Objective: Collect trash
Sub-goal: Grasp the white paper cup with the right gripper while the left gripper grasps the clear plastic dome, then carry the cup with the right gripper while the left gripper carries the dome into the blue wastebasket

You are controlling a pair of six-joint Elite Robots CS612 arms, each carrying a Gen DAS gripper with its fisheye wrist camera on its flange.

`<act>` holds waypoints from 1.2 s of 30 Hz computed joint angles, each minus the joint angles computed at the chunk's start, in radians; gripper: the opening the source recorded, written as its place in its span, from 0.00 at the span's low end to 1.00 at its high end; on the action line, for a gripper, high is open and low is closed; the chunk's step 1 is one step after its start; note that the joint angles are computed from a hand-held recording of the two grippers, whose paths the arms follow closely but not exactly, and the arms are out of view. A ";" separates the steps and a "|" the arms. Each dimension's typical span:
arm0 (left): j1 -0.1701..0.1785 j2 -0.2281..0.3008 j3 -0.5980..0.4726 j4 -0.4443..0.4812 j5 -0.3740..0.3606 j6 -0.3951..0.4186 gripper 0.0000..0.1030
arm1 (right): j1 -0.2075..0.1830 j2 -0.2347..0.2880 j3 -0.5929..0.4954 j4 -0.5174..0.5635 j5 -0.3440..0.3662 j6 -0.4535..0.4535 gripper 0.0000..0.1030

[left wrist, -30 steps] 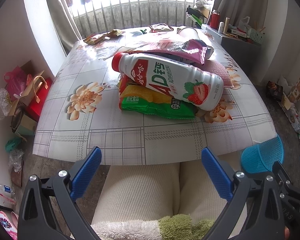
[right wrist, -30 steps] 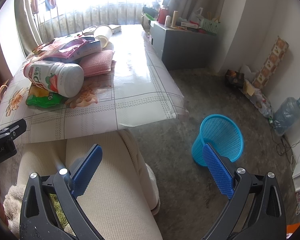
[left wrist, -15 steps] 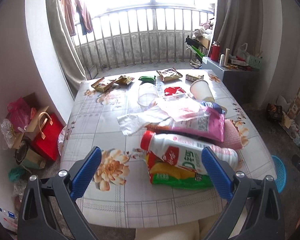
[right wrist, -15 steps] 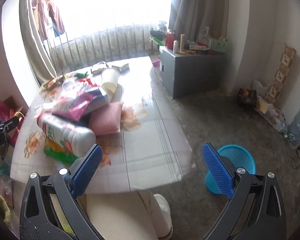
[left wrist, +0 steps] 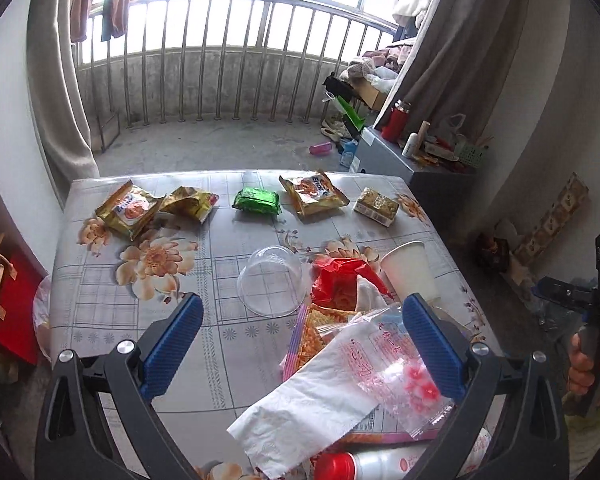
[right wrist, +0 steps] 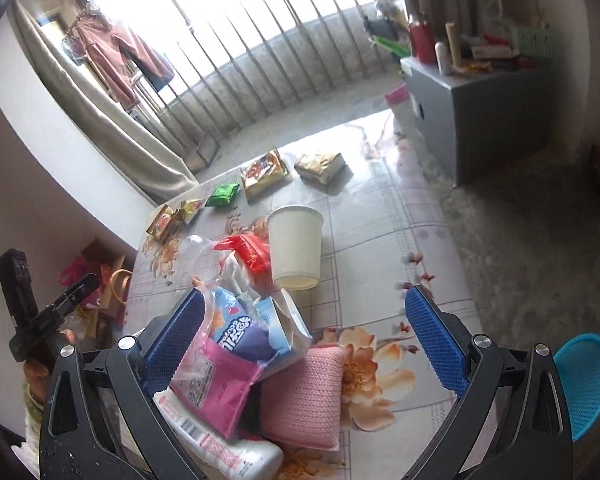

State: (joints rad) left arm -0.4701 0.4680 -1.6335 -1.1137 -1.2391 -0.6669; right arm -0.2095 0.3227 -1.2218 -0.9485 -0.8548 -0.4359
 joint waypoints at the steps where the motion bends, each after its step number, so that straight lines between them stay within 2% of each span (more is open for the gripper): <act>1: 0.020 -0.010 0.033 -0.001 -0.055 0.010 0.95 | 0.013 -0.019 0.045 0.027 -0.006 -0.012 0.93; 3: 0.050 -0.023 0.092 0.002 -0.126 0.027 0.95 | 0.037 -0.053 0.132 0.056 -0.020 -0.042 0.93; 5: 0.067 -0.032 0.143 0.010 -0.153 0.034 0.95 | 0.059 -0.076 0.196 0.067 -0.045 -0.066 0.93; 8: 0.081 -0.048 0.207 0.030 -0.146 0.050 0.95 | 0.083 -0.108 0.286 0.074 -0.074 -0.086 0.93; 12: 0.090 -0.050 0.252 0.055 -0.145 0.113 0.94 | 0.102 -0.150 0.398 0.068 -0.106 -0.100 0.93; 17: 0.107 -0.051 0.286 0.077 -0.169 0.080 0.76 | 0.117 -0.190 0.518 0.047 -0.130 -0.116 0.92; 19: 0.113 -0.045 0.285 0.066 -0.182 0.070 0.72 | 0.121 -0.196 0.538 0.042 -0.132 -0.121 0.88; 21: 0.117 -0.038 0.278 0.055 -0.195 0.052 0.63 | 0.123 -0.200 0.553 0.040 -0.130 -0.125 0.80; 22: 0.118 -0.036 0.275 0.051 -0.197 0.046 0.63 | 0.122 -0.198 0.549 0.036 -0.127 -0.126 0.77; 24: 0.117 -0.035 0.273 0.051 -0.181 0.042 0.63 | 0.123 -0.203 0.563 0.032 -0.129 -0.127 0.59; 29: 0.118 -0.026 0.249 0.029 -0.136 0.013 0.62 | 0.114 -0.186 0.533 0.010 -0.098 -0.094 0.57; 36: 0.101 -0.030 0.179 0.027 -0.041 -0.034 0.62 | 0.071 -0.149 0.425 -0.030 -0.006 -0.025 0.56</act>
State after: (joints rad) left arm -0.3695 0.4384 -1.4547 -1.0871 -1.2805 -0.7007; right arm -0.1380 0.1736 -0.7973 -0.9785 -0.8608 -0.4613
